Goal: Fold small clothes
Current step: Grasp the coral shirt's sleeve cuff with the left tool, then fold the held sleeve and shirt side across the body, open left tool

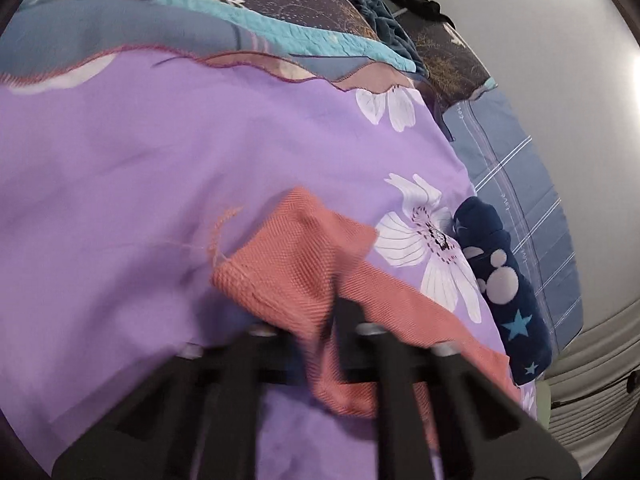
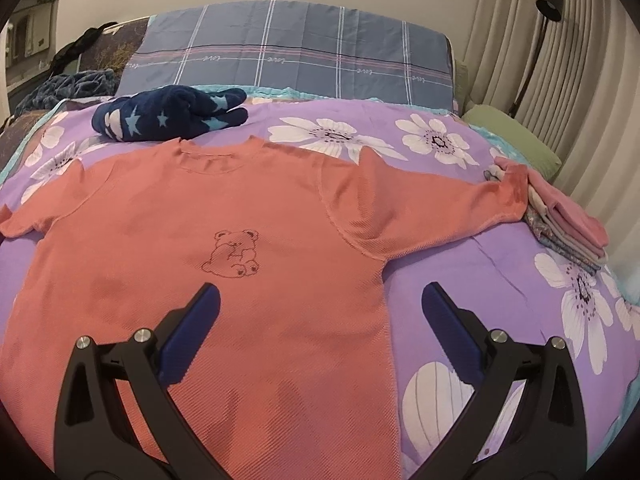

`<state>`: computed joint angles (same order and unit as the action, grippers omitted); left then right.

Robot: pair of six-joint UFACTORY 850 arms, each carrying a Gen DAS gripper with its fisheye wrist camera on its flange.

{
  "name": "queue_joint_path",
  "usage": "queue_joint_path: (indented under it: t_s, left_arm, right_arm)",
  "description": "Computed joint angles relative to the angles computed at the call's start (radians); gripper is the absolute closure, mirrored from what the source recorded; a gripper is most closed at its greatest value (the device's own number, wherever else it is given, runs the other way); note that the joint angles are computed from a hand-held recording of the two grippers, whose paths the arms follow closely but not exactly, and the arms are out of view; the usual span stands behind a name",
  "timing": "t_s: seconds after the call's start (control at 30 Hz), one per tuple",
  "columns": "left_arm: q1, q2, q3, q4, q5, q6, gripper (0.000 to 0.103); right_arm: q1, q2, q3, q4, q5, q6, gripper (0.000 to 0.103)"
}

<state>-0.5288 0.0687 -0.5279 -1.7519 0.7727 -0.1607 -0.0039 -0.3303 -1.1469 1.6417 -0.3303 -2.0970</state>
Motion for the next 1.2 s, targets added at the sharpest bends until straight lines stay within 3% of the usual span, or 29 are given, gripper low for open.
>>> queue_joint_path:
  t_s: [0.13, 0.3, 0.4, 0.53, 0.63, 0.7, 0.8, 0.87, 0.93, 0.97, 1.0, 1.03, 1.2]
  left_arm:
    - [-0.017, -0.026, -0.132, 0.032, 0.07, 0.184, 0.1]
    - [-0.062, -0.165, -0.41, 0.116, 0.056, 0.474, 0.1]
    - [-0.089, -0.284, -0.591, 0.197, -0.032, 0.588, 0.1]
    - [-0.113, -0.491, -0.864, 0.217, -0.204, 0.77, 0.1]
    - [-0.131, -0.647, -1.047, 0.108, -0.262, 0.948, 0.083]
    - [-0.134, -0.712, -1.118, 0.011, -0.3, 1.04, 0.045]
    - [-0.132, -0.764, -1.163, -0.131, -0.358, 1.188, 0.043]
    - [-0.137, -0.748, -1.129, -0.147, -0.338, 1.203, 0.041]
    - [-0.131, -0.718, -1.075, -0.099, -0.314, 1.15, 0.038]
    - [-0.136, -0.702, -1.053, -0.1, -0.292, 1.147, 0.038]
    - [-0.137, -0.694, -1.039, -0.11, -0.278, 1.156, 0.038]
    - [-0.135, -0.686, -1.026, -0.134, -0.271, 1.174, 0.038]
    - [-0.123, -0.676, -0.989, -0.182, -0.317, 1.161, 0.038]
  right_arm:
    - [-0.01, -0.014, -0.011, 0.037, -0.004, -0.026, 0.002]
    - [-0.035, -0.043, -0.047, -0.087, -0.038, 0.143, 0.002]
    - [-0.05, -0.051, -0.049, -0.069, -0.045, 0.128, 0.002]
    - [-0.075, -0.074, -0.068, -0.082, -0.05, 0.155, 0.002]
    - [-0.091, -0.1, -0.097, -0.152, -0.063, 0.249, 0.002]
    - [-0.104, -0.115, -0.116, -0.22, -0.093, 0.324, 0.002]
    - [-0.123, -0.128, -0.135, -0.234, -0.138, 0.325, 0.002]
    - [-0.134, -0.145, -0.162, -0.26, -0.184, 0.336, 0.011]
    - [-0.138, -0.181, -0.226, -0.38, -0.269, 0.445, 0.045]
    - [-0.137, -0.211, -0.279, -0.45, -0.338, 0.518, 0.057]
    - [-0.132, -0.238, -0.328, -0.501, -0.397, 0.577, 0.079]
    - [-0.124, -0.257, -0.363, -0.532, -0.428, 0.617, 0.085]
    - [-0.05, -0.306, -0.485, -0.609, -0.471, 0.682, 0.084]
